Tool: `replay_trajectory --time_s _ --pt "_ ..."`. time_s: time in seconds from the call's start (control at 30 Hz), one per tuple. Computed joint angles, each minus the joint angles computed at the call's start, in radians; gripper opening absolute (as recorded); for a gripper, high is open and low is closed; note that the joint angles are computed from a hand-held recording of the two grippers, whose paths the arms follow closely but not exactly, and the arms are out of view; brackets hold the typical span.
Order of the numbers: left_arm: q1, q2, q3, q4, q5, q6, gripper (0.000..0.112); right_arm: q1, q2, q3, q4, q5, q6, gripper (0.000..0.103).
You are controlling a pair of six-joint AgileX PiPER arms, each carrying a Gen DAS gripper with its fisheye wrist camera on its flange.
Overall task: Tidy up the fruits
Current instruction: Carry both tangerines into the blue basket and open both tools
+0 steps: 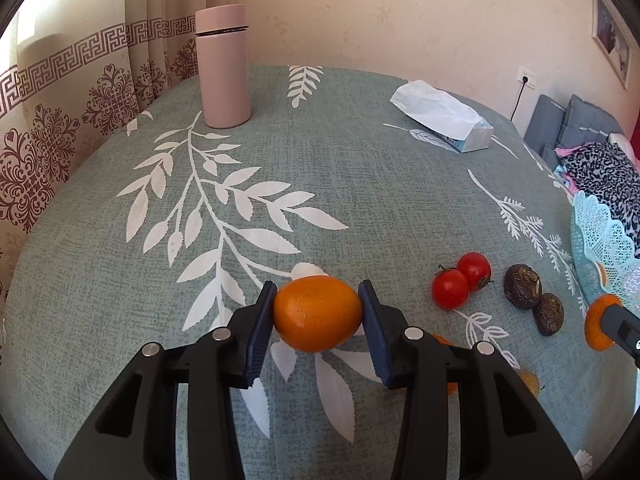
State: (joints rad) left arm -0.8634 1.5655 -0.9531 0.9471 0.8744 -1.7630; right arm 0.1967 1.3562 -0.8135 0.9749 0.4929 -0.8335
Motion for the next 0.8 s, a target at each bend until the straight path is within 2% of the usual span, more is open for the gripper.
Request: replay_trajectory --time_s 0.33,0.6,0.63,0.67,0.7,0.8 --pt "-0.046 0.017 -0.047 -0.023 0.057 0.024 0.042 -0.247 -0.031 0.027 0.041 -0.005 -0.054 0.041" --pt "-0.081 0.054 -0.129 -0.036 0.096 0.074 0.042 -0.373 -0.01 0.03 0.069 -0.047 -0.082 0.043" --pt "-0.085 0.058 -0.141 -0.038 0.099 0.082 0.042 -0.387 -0.009 0.031 0.081 -0.048 -0.093 0.045" --pt "-0.089 0.064 -0.156 -0.04 0.103 0.091 0.042 -0.401 -0.009 0.034 0.098 -0.05 -0.106 0.054" --pt "-0.092 0.07 -0.169 -0.042 0.107 0.099 0.042 -0.417 -0.01 0.04 0.127 -0.053 -0.131 0.058" --pt "-0.102 0.09 -0.214 -0.048 0.116 0.128 0.042 -0.444 -0.012 0.05 0.168 -0.063 -0.186 0.06"
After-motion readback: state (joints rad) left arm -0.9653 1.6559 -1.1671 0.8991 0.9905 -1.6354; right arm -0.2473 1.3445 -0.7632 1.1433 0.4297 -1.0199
